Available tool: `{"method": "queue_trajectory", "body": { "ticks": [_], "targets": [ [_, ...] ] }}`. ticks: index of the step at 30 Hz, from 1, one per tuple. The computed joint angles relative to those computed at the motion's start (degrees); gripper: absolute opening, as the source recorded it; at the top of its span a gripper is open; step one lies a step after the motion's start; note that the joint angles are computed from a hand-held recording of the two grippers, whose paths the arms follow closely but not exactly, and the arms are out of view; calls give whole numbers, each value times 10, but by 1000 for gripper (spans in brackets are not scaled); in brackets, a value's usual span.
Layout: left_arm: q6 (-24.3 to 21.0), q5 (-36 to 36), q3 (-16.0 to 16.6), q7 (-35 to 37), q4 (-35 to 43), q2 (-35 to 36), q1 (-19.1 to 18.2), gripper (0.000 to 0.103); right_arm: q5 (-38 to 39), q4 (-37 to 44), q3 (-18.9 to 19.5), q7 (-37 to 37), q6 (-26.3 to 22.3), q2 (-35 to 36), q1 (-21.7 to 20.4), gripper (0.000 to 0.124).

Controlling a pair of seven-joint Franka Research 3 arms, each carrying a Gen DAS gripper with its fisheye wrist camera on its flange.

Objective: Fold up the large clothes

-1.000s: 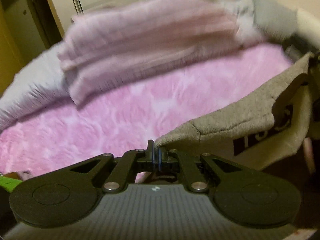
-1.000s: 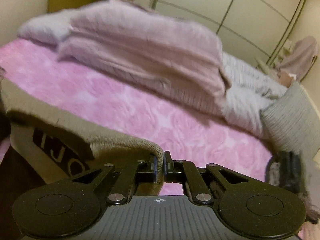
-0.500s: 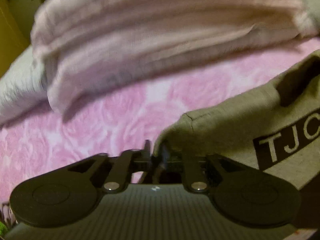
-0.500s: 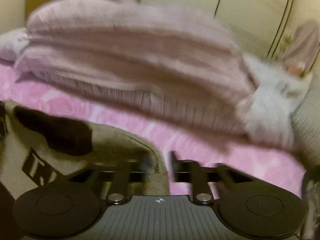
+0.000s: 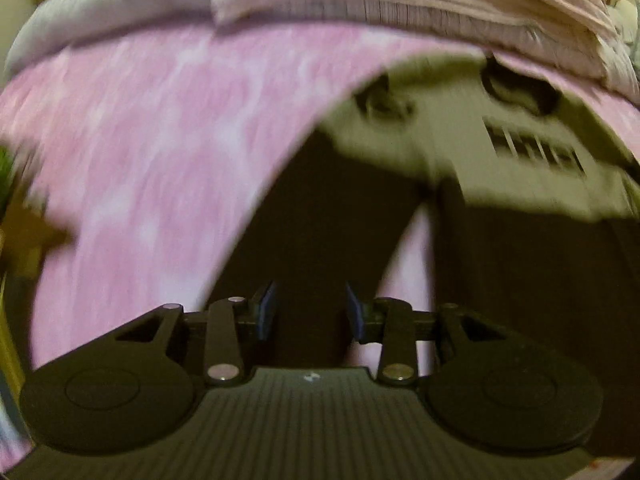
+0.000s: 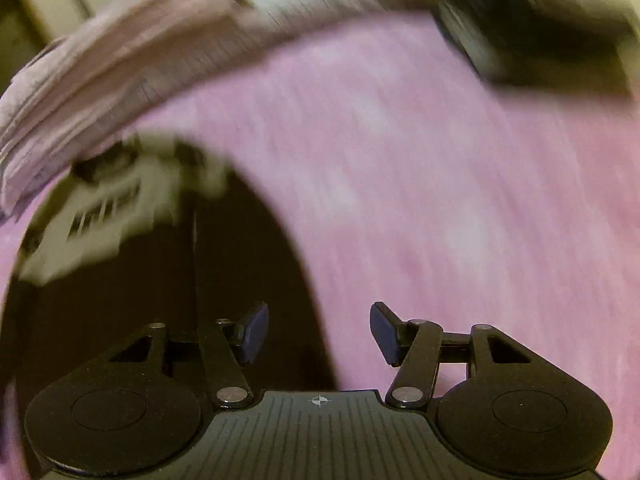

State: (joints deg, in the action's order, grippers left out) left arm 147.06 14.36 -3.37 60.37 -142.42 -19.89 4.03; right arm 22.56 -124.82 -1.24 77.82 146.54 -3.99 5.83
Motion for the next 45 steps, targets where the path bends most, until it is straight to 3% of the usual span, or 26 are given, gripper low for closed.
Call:
{"method": "queue_trajectory", "body": {
  "ticks": [2,5,7,8,9,10,12,16,19,20,22,23,25,26,28,30,33,37,40,45],
  "targets": [
    [-46,-46,-2,-9,-40,-65,-27,32,22,-58,-13,13,-68,-69,-11,54],
    [-89,-101,-1,-19,-69,-122,-66,32,-1,-103,-14,31,-118,-114,-21,54],
    [-96,-114,-6,-19,-77,-136,-84,32,-23,-124,-4,35,-100,-117,-23,53],
    [-98,-117,-9,-22,-76,-138,-89,32,-10,-137,-4,29,-76,-121,-17,46],
    [-100,-120,-10,-23,-73,-138,-95,32,5,-142,-6,12,-59,-121,-8,30],
    [-98,-120,-16,-30,-72,-141,-99,32,6,-133,-8,-4,-66,-115,-3,4],
    [-95,-111,-26,-40,-69,-147,-103,31,-4,-112,-9,-37,-77,-110,1,3],
    [-104,-79,-44,-64,-70,-177,-104,31,-27,-56,-11,-72,11,-98,-12,3],
    [-127,-57,-54,-92,-71,-200,-101,31,-143,13,4,-22,112,-47,-55,4],
    [-131,-54,-54,-101,-73,-206,-101,31,-228,50,16,36,142,-15,-81,4],
    [-140,-46,-55,-116,-79,-220,-102,31,-306,104,3,93,192,38,-91,7],
    [-145,-42,-56,-124,-82,-228,-102,31,-344,132,-7,127,192,62,-87,22],
    [-157,-40,-53,-135,-91,-242,-106,31,-499,201,-55,261,131,108,-44,46],
    [-166,-39,-53,-142,-95,-250,-106,31,-538,211,-68,305,111,116,-28,50],
    [-182,-37,-51,-155,-107,-268,-106,31,-496,196,-41,321,97,111,-44,50],
    [-202,-31,-47,-168,-121,-289,-98,31,-342,151,-24,255,84,86,-41,50],
    [-229,-22,-39,-189,-146,-324,-80,31,-239,102,-9,206,18,52,-31,50],
    [-267,-6,-22,-213,-180,-373,-47,32,-167,27,10,170,-53,-2,-3,50],
    [-268,10,-4,-212,-203,-399,-25,34,-134,-1,18,150,-87,-18,13,50],
    [-193,29,39,-169,-238,-380,11,48,-147,-25,35,161,-86,-34,31,50]
  ]
}}
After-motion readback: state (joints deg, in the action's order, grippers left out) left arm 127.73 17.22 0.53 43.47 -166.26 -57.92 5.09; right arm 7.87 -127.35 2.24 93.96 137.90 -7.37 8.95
